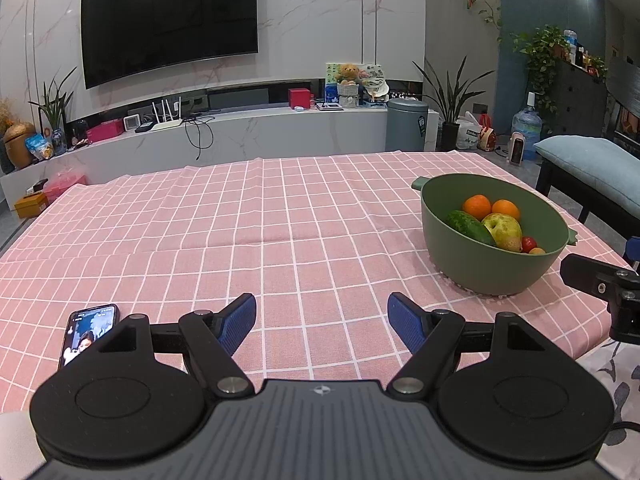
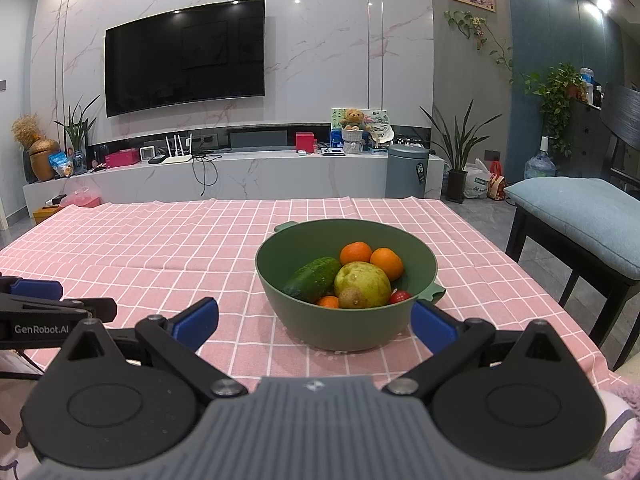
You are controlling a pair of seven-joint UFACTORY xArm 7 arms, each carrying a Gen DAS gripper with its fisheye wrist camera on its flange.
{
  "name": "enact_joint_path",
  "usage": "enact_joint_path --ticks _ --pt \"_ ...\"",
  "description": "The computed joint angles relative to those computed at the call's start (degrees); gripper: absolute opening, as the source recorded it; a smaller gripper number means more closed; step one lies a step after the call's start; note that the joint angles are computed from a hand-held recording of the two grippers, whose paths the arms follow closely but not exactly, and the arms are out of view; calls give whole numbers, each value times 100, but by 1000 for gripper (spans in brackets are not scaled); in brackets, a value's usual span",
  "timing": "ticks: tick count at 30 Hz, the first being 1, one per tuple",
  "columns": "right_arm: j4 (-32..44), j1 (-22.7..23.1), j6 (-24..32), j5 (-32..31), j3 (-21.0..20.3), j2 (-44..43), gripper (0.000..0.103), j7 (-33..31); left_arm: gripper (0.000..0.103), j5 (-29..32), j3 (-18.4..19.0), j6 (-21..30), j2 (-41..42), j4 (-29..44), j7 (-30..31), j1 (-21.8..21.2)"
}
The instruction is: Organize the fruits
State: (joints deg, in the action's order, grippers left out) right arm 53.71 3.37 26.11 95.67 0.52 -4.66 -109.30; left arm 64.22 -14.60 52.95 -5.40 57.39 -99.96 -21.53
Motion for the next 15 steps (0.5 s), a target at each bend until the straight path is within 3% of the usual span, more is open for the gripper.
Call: enact_joint_path --ticks 15 --pt "0 -1 -4 0 2 0 98 -5 88 54 -3 13 2 -47 -2 10"
